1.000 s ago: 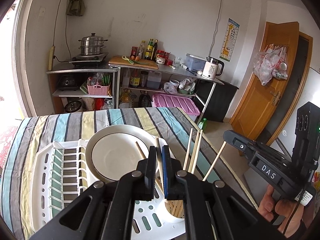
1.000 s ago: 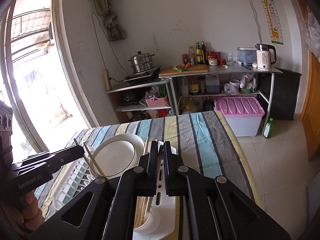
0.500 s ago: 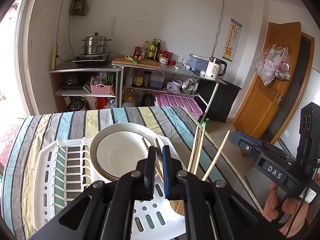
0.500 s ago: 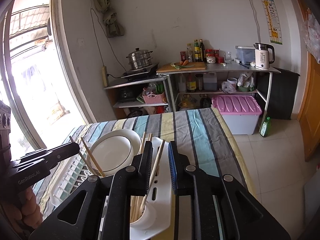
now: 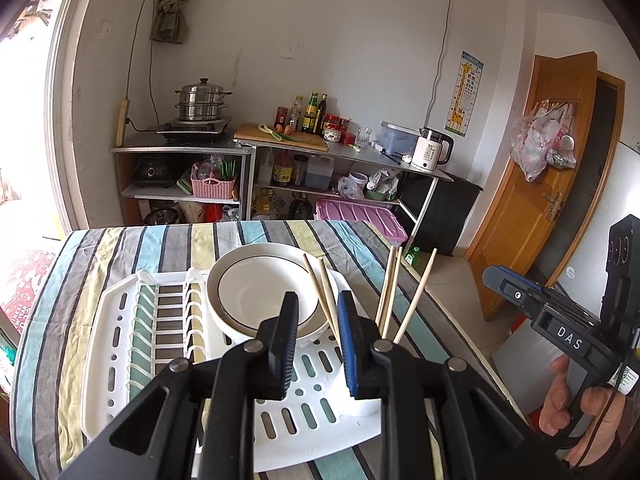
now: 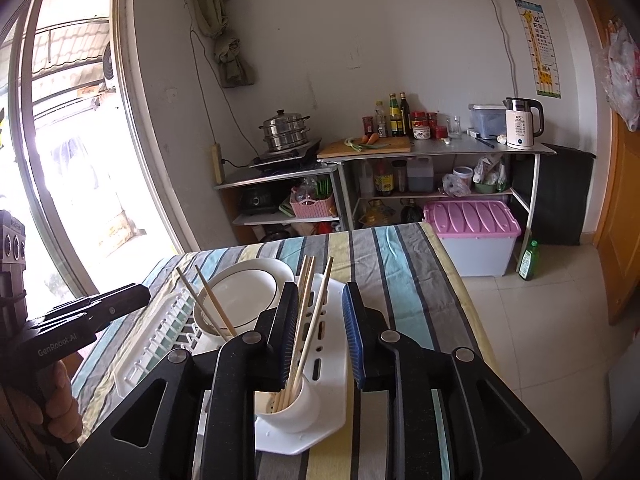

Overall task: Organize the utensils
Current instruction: 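Lower both tools back toward the loose chopsticks and fork on the table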

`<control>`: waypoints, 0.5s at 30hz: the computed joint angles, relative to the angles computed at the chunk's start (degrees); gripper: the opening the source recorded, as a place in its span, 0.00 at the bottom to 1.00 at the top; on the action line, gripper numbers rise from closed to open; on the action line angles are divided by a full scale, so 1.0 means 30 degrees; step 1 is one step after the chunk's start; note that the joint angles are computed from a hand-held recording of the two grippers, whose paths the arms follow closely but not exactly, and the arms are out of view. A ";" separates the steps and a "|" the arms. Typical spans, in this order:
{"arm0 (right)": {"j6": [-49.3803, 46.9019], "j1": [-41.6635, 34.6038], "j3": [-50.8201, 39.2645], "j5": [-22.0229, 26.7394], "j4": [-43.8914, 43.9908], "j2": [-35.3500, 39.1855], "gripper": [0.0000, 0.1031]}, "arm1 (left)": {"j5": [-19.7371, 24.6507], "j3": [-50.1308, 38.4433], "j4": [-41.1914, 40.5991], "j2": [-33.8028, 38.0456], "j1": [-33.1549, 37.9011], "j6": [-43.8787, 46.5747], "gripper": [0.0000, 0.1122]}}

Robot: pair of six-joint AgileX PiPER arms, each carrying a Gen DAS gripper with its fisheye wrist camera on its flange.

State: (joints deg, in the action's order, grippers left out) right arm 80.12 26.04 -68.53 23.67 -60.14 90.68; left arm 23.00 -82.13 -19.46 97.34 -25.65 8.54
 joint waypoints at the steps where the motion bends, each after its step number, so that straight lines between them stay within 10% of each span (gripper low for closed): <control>1: 0.0439 0.0252 0.0317 0.0101 -0.0335 -0.0261 0.23 | -0.0201 0.0546 -0.0182 -0.0427 0.0042 0.0188 0.19; 9: 0.4386 0.3192 0.3525 0.1525 -0.3355 -0.2511 0.32 | -0.1978 0.5765 -0.2016 -0.4428 0.0210 0.2028 0.26; 15: 0.7301 0.6675 0.5795 0.3833 -0.4964 -0.3740 0.33 | -0.3189 0.9896 0.1945 -0.7238 -0.0515 -0.1702 0.28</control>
